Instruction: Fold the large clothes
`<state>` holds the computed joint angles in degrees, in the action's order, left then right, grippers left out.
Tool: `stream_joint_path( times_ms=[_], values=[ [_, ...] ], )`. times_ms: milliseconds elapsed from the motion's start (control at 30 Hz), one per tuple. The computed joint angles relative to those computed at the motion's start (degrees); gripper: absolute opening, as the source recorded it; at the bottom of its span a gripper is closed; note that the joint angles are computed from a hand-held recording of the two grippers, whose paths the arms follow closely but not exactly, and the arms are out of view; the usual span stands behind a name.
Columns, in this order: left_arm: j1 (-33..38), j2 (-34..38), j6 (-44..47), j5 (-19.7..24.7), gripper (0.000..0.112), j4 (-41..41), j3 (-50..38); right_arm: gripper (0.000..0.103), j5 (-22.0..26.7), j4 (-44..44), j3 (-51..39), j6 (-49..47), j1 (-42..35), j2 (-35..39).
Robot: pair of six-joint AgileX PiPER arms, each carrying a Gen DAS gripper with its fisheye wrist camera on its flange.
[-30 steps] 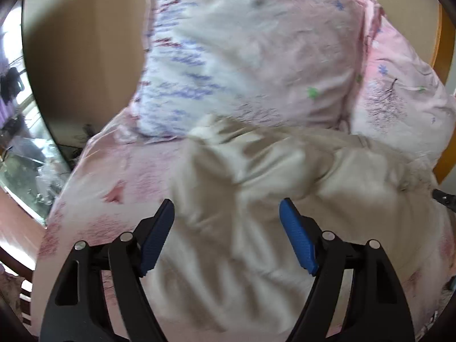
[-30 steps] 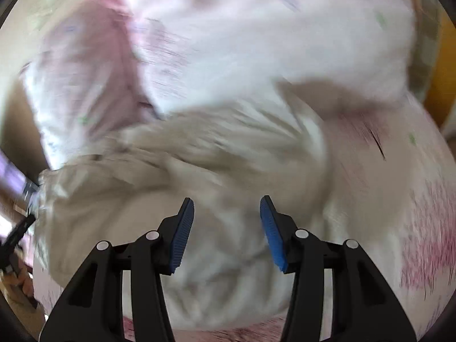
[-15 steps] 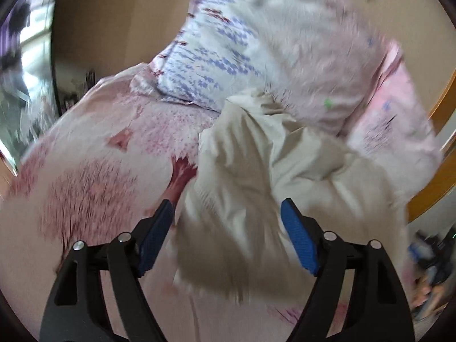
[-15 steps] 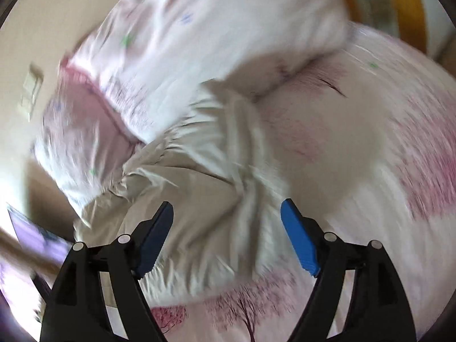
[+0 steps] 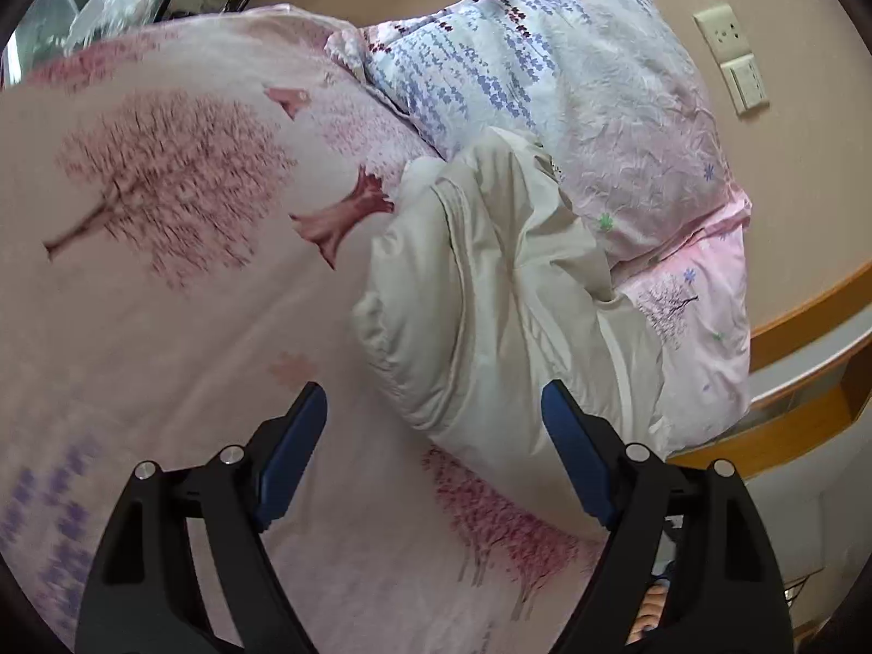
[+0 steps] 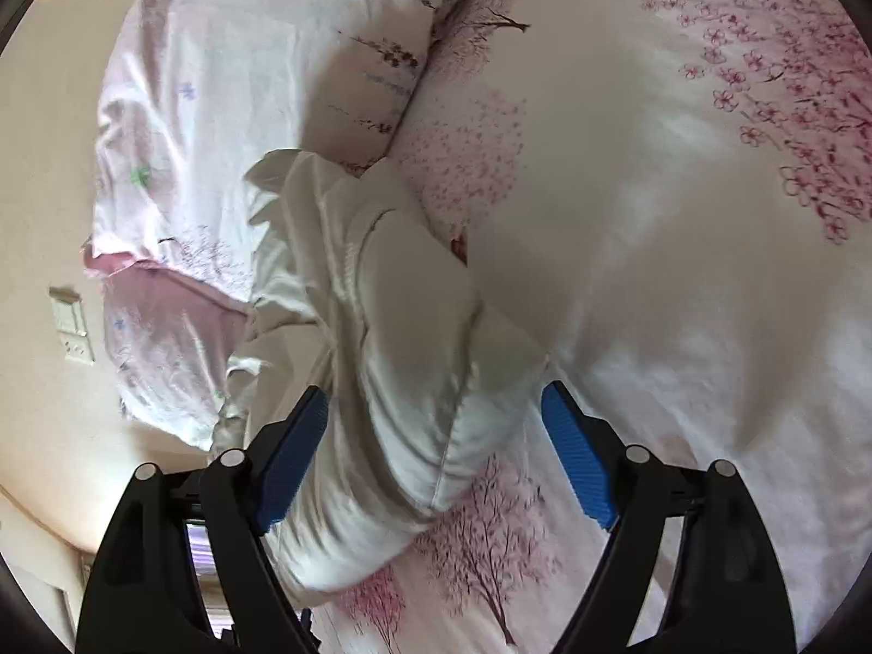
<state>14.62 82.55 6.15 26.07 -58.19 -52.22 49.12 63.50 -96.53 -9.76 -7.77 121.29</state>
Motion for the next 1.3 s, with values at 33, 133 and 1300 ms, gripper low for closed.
stream_joint_path(
  times_ms=[33, 133, 1300],
  values=[
    [-0.1, 0.5, 1.7, -0.2, 0.081, -2.6, 0.3, 0.08, 0.3, 0.4, -0.4, 0.1, 0.1, 0.4],
    [-0.4, 3.2, 4.9, -0.1, 0.081, -9.2, -0.2, 0.074, 0.5, 2.8, -0.1, -2.2, 0.3, 1.0],
    [11.3, -16.9, 7.7, 8.4, 0.019, -5.8, 11.9, 0.022, -3.9, 14.6, 36.0, -33.9, 0.6, -27.2]
  ],
)
